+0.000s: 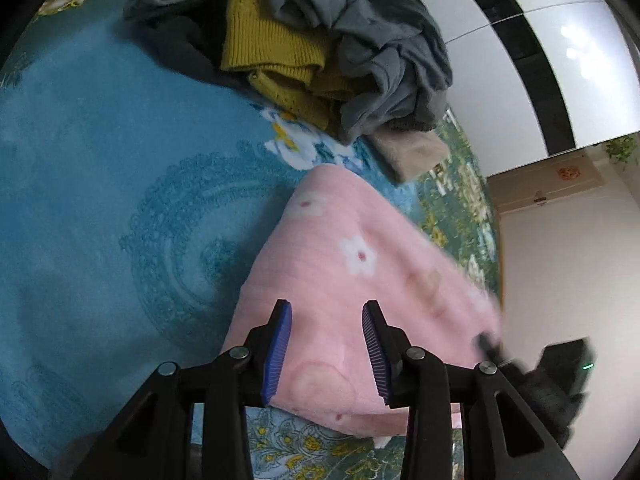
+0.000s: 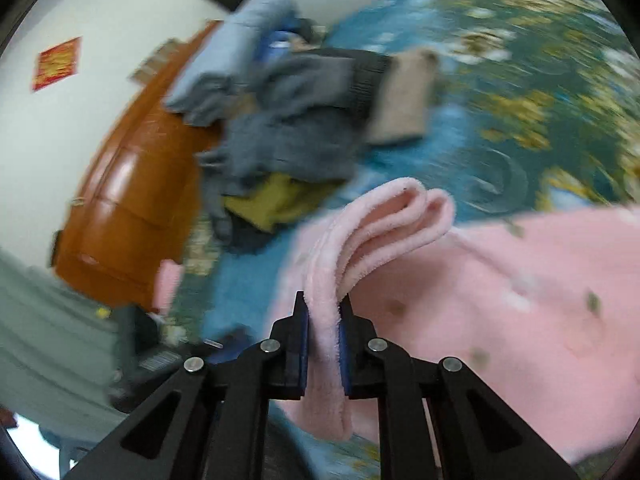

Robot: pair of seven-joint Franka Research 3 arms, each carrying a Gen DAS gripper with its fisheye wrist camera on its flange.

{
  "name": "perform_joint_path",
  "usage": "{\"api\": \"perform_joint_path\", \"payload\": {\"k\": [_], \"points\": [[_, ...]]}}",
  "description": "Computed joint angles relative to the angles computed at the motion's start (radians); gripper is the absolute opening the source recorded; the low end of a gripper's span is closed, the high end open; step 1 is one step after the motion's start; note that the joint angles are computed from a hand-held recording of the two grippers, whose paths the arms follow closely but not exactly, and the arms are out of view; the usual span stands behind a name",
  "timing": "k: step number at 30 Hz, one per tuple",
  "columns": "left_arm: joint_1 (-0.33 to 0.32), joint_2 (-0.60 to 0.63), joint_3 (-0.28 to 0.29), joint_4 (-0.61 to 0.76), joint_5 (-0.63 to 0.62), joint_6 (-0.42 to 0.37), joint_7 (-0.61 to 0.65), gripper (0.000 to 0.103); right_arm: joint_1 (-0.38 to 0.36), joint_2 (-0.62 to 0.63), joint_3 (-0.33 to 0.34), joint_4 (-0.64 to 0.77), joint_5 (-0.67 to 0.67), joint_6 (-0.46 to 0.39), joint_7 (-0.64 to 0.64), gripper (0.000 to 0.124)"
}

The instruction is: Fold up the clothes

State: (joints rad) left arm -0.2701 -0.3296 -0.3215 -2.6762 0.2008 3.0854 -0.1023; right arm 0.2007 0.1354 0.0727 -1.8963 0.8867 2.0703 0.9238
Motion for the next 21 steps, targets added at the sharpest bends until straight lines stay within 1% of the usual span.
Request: {"api": "perform_joint_path", "payload": {"k": [2,3,4,5,6,8,9,11,13,15,16,19,21], "points": [[-0.102,0.039,0.086,0.053,-0.05,-0.081,0.1,0.04,-0.001,0.037,-0.011,-0.012,-0.055,0.011,0.067,0.013],[-0.137,0.056,0.112,0.084,-0.08,-0.132,0.157,0.04,-0.004,0.052,-0.014,-0.017,-0.067,0.013,0.091,0.012],[-0.159,0.073,0.127,0.115,-0.11,-0.184,0.213,0.04,-0.008,0.066,-0.015,-0.024,-0.072,0.017,0.112,0.013],[-0.152,0.087,0.118,0.141,-0.113,-0.217,0.243,0.04,-0.013,0.074,-0.014,-0.026,-0.07,0.019,0.125,0.012],[-0.133,0.095,0.099,0.155,-0.102,-0.224,0.248,0.04,-0.017,0.079,-0.013,-0.027,-0.067,0.021,0.137,0.013],[-0.113,0.122,0.076,0.174,-0.098,-0.204,0.252,0.04,-0.023,0.071,-0.006,-0.024,-0.058,0.034,0.117,0.013],[-0.116,0.138,0.076,0.187,-0.114,-0.213,0.268,0.04,-0.024,0.066,-0.003,-0.023,-0.054,0.042,0.104,0.013],[-0.129,0.173,0.082,0.219,-0.169,-0.256,0.316,0.04,-0.018,0.062,0.0,-0.011,-0.075,0.064,0.085,0.012],[-0.135,0.217,0.086,0.261,-0.233,-0.313,0.373,0.04,-0.019,0.078,-0.002,0.005,-0.098,0.057,0.098,0.012],[-0.127,0.243,0.076,0.285,-0.266,-0.344,0.403,0.04,-0.017,0.111,-0.007,0.019,-0.138,0.046,0.131,0.012],[-0.123,0.256,0.072,0.296,-0.279,-0.358,0.414,0.04,-0.021,0.121,-0.006,0.021,-0.137,0.043,0.137,0.012],[-0.107,0.275,0.054,0.32,-0.247,-0.387,0.4,0.04,-0.036,0.138,0.0,0.019,-0.116,0.039,0.136,0.012],[-0.102,0.278,0.046,0.325,-0.225,-0.388,0.388,0.04,-0.044,0.138,0.004,0.021,-0.106,0.031,0.12,0.012]]}}
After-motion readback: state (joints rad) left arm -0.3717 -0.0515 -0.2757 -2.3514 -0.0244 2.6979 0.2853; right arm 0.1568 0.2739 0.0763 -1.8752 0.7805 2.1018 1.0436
